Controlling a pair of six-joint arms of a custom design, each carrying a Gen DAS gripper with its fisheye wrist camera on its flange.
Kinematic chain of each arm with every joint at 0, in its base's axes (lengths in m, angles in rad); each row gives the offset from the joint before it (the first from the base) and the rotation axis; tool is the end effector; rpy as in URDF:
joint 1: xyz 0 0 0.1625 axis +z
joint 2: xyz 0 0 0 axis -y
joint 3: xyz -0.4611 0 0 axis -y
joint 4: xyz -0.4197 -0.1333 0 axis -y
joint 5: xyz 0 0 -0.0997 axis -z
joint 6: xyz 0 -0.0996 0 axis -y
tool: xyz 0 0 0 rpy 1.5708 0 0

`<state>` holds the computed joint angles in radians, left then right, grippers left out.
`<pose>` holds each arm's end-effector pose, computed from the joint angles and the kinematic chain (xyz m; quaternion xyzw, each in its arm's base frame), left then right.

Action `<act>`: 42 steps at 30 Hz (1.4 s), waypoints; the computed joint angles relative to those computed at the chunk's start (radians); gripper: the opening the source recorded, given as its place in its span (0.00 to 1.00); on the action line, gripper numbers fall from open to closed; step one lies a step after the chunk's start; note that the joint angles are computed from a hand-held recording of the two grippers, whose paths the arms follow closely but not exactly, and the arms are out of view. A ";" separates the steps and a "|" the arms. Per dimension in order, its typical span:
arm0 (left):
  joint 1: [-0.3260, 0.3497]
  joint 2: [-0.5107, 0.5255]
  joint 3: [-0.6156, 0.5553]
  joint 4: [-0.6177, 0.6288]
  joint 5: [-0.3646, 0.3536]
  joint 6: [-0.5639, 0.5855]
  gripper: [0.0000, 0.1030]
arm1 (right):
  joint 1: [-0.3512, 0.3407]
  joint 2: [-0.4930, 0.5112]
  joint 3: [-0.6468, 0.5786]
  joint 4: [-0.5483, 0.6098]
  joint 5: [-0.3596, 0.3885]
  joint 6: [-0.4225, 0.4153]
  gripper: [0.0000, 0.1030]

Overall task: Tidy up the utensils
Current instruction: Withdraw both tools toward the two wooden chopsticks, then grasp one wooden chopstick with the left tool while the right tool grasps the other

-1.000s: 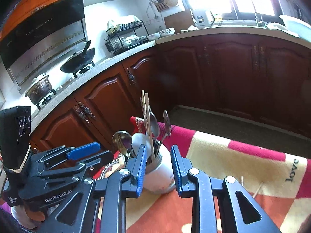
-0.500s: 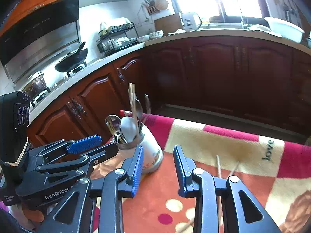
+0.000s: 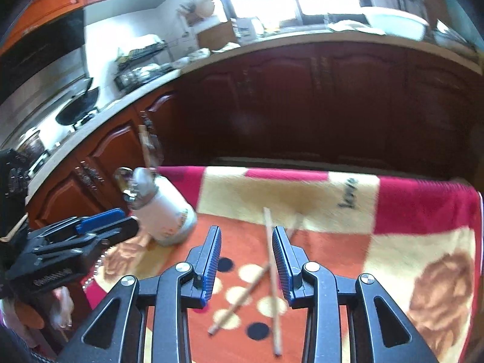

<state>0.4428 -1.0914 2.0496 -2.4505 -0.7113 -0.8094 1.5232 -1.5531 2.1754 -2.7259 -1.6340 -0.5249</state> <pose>-0.4060 -0.4235 0.1556 0.1602 0.8943 -0.3229 0.2652 0.1038 -0.4910 0.3439 0.2199 -0.9389 0.2438 0.1035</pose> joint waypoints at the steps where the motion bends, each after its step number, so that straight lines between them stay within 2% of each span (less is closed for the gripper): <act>1: 0.003 0.005 0.001 -0.010 -0.010 0.005 0.49 | -0.017 -0.002 0.001 0.004 -0.002 0.005 0.32; 7: 0.034 0.037 -0.001 -0.053 -0.078 0.020 0.51 | -0.075 0.018 -0.007 0.048 0.002 0.013 0.32; 12: 0.072 0.056 -0.002 -0.090 -0.120 0.017 0.51 | -0.090 0.075 -0.023 0.065 -0.014 0.005 0.32; 19: 0.154 0.104 -0.030 -0.175 -0.223 0.025 0.51 | -0.108 0.186 -0.097 0.092 0.001 0.067 0.32; 23: 0.209 0.150 -0.078 -0.221 -0.269 0.028 0.51 | -0.112 0.227 -0.130 0.096 -0.003 0.078 0.32; 31: 0.317 0.264 -0.209 -0.253 -0.349 -0.007 0.51 | -0.123 0.277 -0.181 0.130 0.022 0.050 0.32; 37: 0.349 0.319 -0.275 -0.208 -0.366 -0.006 0.50 | -0.129 0.301 -0.199 0.145 0.013 0.024 0.30; 39: 0.353 0.331 -0.282 -0.203 -0.378 -0.004 0.42 | -0.134 0.301 -0.198 0.148 0.020 0.024 0.30; 41: 0.355 0.334 -0.283 -0.186 -0.379 -0.002 0.19 | -0.134 0.305 -0.202 0.153 0.025 0.024 0.30; 42: 0.354 0.333 -0.283 -0.174 -0.369 -0.002 0.13 | -0.134 0.307 -0.204 0.155 0.029 0.025 0.30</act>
<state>0.7973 -0.7587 1.7670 -2.6247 -1.0805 -0.8114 1.3892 -1.2460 1.9714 -2.5707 -1.6047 -0.5004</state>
